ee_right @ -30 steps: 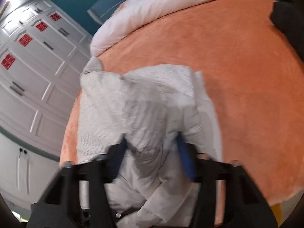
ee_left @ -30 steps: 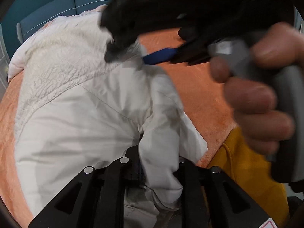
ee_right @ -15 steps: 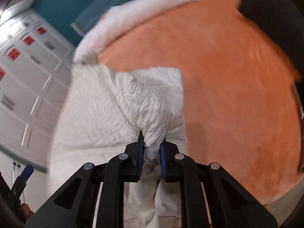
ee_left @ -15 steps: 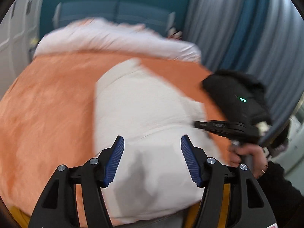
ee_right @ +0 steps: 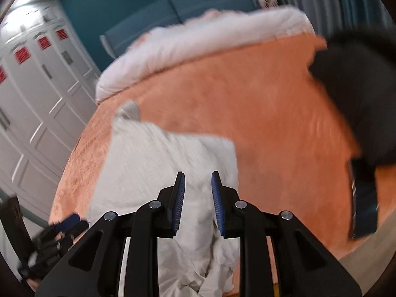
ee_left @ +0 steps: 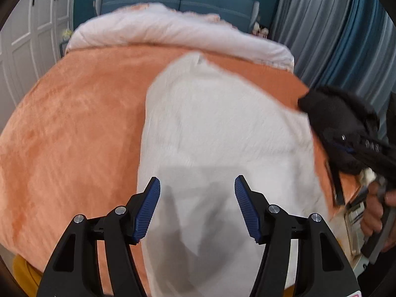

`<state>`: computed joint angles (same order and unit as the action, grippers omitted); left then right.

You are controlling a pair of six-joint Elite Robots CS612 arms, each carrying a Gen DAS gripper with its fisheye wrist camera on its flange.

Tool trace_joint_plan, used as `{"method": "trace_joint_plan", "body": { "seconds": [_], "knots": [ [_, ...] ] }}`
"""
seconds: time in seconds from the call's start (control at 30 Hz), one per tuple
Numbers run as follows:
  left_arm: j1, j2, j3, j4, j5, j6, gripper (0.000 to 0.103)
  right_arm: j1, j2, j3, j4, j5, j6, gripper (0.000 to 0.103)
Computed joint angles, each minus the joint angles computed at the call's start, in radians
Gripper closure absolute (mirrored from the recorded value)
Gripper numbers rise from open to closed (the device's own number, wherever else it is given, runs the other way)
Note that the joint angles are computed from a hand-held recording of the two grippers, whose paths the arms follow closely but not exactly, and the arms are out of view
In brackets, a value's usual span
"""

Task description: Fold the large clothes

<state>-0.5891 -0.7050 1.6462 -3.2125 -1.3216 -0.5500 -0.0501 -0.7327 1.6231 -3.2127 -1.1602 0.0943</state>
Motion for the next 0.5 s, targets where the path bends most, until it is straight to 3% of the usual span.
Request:
{"method": "trace_joint_plan", "body": {
  "seconds": [0.1, 0.17, 0.33, 0.5],
  "knots": [
    [0.009, 0.012, -0.055, -0.007, 0.015, 0.017, 0.042, 0.009, 0.002, -0.03, 0.026, 0.017, -0.025, 0.081],
    [0.015, 0.029, -0.107, 0.018, 0.008, 0.015, 0.041, 0.027, 0.022, -0.073, 0.083, -0.039, -0.045, 0.081],
    [0.03, 0.106, -0.278, 0.155, 0.021, 0.011, 0.041, 0.052, 0.091, -0.173, 0.198, -0.116, -0.028, 0.082],
    [0.042, 0.197, -0.437, 0.343, 0.03, 0.007, 0.039, 0.056, 0.154, -0.23, 0.24, -0.129, -0.002, 0.085]
  ]
}}
